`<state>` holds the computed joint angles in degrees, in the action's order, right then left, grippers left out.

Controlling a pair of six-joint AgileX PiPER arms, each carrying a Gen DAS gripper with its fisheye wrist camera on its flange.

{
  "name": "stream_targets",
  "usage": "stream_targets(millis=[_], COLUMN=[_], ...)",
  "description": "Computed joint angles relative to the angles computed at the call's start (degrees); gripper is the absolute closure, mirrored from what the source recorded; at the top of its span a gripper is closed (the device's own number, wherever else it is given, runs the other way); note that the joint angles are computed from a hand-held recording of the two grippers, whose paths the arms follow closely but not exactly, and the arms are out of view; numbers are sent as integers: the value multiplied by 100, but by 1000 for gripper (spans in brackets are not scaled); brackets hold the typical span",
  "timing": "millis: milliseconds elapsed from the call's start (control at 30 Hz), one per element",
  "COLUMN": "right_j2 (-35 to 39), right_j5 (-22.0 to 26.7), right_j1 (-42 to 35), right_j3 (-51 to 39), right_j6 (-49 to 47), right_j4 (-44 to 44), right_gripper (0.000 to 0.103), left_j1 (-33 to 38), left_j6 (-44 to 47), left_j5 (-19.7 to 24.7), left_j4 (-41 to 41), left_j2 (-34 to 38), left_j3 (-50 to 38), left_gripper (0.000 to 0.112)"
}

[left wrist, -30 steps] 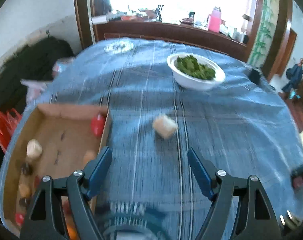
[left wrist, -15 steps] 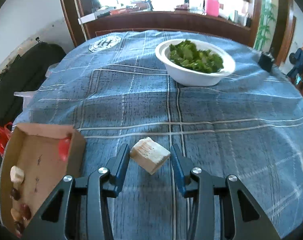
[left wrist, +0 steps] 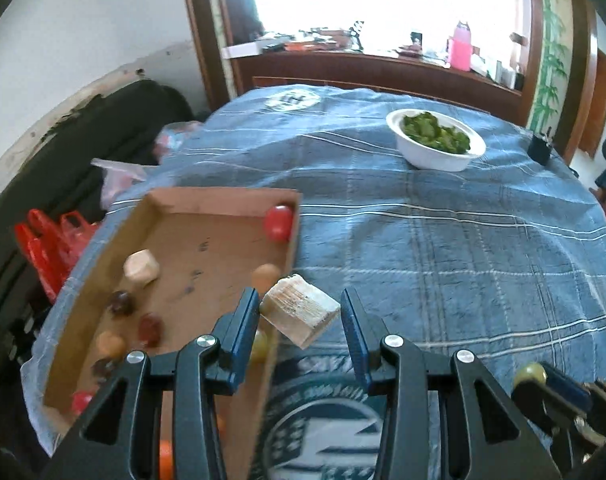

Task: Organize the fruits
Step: 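Carry the white cube into the tray while the right gripper carries the grape there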

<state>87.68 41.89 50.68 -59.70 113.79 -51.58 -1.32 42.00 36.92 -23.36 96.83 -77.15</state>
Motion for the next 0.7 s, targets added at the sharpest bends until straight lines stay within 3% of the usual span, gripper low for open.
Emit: stream_targets(millis=[700], right_j2=[1398], right_j5=[-32], right_j1=[-24], right_j3=[-2091], right_j6=[-1672], right_j4=[764], right_gripper=[79], left_j1=[1340], left_j6=[903], left_j5=[363], left_j4=[-809], left_j2=[81], left_j3=[-270], left_gripper=[71])
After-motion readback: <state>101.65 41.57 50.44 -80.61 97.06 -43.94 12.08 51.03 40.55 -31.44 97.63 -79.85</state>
